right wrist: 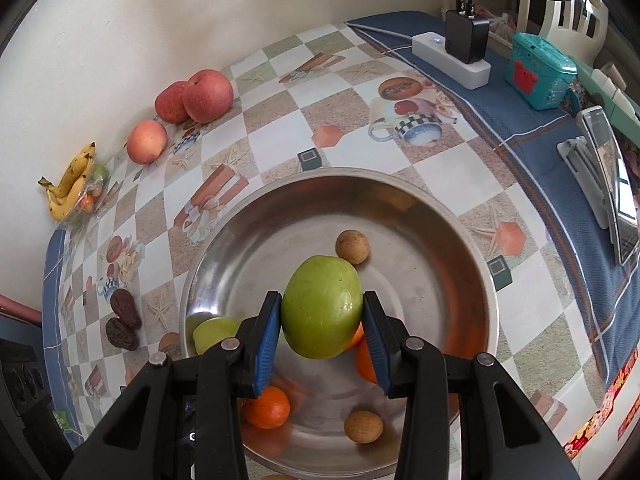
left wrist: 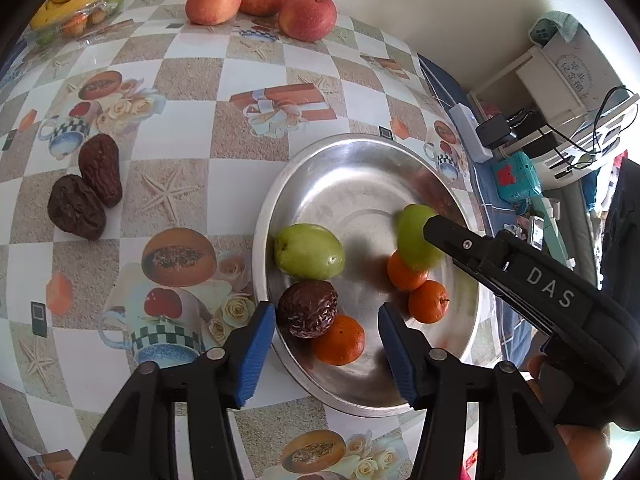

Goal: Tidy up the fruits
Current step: 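Carry the date and pear over the steel bowl and open both tools, then move both open tools back toward the remaining dates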

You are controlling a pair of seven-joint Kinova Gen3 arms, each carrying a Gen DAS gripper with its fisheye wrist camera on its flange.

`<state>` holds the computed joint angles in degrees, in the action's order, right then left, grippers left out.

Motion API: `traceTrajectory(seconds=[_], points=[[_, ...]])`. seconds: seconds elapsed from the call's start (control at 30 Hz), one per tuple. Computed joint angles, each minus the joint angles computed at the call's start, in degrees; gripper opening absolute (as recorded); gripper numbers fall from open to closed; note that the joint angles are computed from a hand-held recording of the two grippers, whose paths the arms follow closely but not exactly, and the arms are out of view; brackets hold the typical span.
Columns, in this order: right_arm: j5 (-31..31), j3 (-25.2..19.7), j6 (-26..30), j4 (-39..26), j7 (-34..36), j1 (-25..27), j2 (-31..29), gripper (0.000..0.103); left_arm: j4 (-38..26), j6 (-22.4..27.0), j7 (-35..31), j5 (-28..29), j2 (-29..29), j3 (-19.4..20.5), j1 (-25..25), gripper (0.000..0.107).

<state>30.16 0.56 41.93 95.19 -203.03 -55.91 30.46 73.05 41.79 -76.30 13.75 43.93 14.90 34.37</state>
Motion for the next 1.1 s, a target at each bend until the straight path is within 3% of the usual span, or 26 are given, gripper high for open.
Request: traceTrajectory(seconds=[0.43,0.77,0.93,1.07,1.1], points=[[0.7,-0.4,0.9,-1.5,0.6,0.0,0.6,0.046,0.5,0.2,3.8,-2.0,-1.1,-3.0,-0.4,0.067],[-2.1,-1.2,2.7,-6.0,7.4,0.8,3.3,0.046,2.7,-1.4,15.5,-9.7,-2.5,-9.4,2.3,0.103],[-3.1,-1.1,3.9,-9.1,11.4,0.6,5.0,0.054,2.9,-1.5,22.4,-16.3,-3.0,-13.2,5.3,0.103],[-3.7,-0.9,5.9,-11.7,14.2,0.0,6.4,0.056,2.7,-0.4,26.2,-20.0,-3.0,-13.9,5.8,0.103],[-3.9,-0.8,6.2,-12.2,14.6,-0.1,6.6,0.062,2.6,-0.1,26.8,-20.5,-2.9,-13.8,5.7,0.103]])
